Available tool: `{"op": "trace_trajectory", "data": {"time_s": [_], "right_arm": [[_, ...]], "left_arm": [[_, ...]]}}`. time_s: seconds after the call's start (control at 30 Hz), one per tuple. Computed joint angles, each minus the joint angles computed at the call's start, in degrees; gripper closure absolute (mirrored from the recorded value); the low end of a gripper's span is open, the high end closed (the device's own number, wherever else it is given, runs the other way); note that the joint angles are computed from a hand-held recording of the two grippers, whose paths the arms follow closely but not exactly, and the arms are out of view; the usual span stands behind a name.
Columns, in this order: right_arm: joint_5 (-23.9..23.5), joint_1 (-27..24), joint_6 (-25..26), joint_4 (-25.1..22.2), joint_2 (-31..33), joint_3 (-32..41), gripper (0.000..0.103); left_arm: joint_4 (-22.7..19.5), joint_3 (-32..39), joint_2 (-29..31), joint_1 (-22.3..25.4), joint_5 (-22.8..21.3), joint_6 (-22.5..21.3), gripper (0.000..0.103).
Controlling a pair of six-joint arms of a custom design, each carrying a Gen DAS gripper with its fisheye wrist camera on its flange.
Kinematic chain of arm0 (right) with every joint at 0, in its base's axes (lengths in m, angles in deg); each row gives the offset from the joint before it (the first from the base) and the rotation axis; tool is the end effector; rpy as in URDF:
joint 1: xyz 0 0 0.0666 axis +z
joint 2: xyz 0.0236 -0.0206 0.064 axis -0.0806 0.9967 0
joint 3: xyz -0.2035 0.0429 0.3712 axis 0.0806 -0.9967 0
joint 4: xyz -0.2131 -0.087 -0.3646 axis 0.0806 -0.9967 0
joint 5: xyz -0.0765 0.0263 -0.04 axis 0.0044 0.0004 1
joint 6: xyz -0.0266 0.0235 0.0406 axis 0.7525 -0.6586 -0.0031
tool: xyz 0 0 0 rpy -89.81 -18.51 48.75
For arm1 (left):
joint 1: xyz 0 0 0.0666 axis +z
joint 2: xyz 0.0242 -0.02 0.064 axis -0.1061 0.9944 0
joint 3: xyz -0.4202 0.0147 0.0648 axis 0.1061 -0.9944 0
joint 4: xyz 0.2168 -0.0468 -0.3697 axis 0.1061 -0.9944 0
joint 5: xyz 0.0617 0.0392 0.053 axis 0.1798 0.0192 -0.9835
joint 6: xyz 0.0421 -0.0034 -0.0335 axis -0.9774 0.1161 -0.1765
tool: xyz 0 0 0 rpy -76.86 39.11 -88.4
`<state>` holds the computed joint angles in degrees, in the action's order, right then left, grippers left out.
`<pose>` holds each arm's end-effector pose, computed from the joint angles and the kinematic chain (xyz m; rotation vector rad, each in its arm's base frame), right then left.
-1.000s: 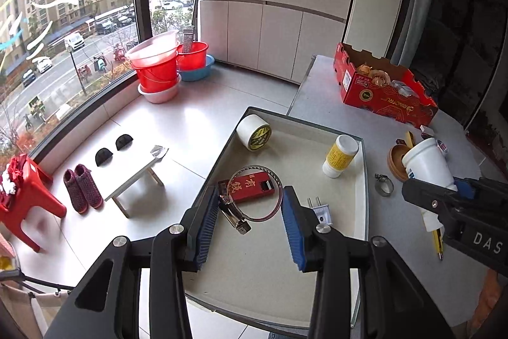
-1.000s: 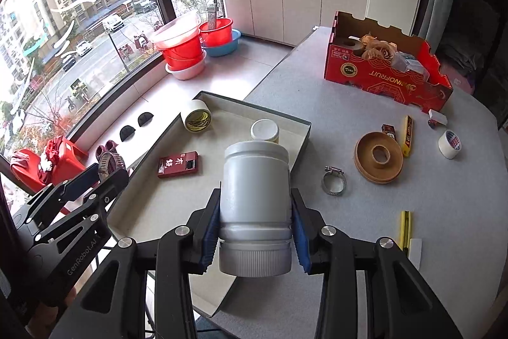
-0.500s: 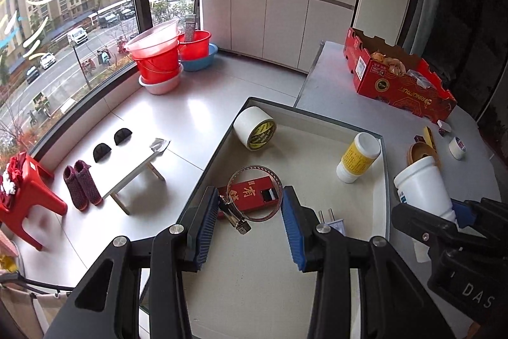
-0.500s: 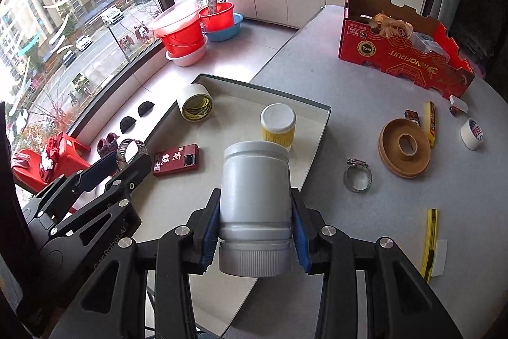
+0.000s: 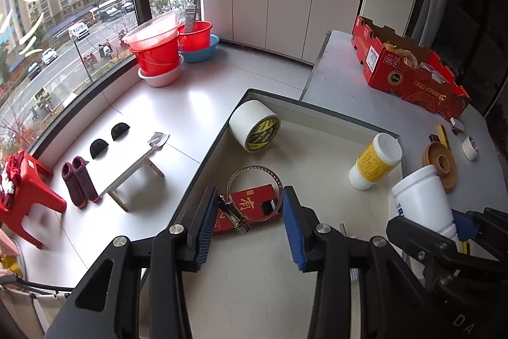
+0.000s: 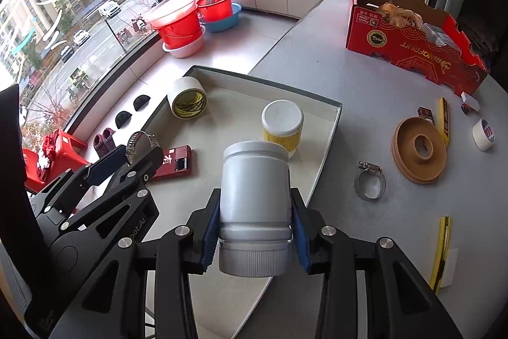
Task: Organize rigid objects
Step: 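Carry the hose clamp and white bottle over the grey tray, then open both tools to release the clamp and bottle into the tray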
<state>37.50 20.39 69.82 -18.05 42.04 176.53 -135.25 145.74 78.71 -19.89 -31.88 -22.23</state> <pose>0.5275 0.2514 0.5407 -0.5973 2.6438 0.3362 0.4725 -0.1044 0.5099 -0.4775 2.4547 0.1219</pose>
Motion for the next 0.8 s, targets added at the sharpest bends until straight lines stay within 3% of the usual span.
{"op": "trace_trajectory", "data": {"time_s": [0.8], "right_arm": [[1.03,0.54,-0.25,-1.47,2.41,0.54,0.062]], "left_arm": [[-0.36,0.17,2.26,0.92,0.70,-1.21,0.059]]}}
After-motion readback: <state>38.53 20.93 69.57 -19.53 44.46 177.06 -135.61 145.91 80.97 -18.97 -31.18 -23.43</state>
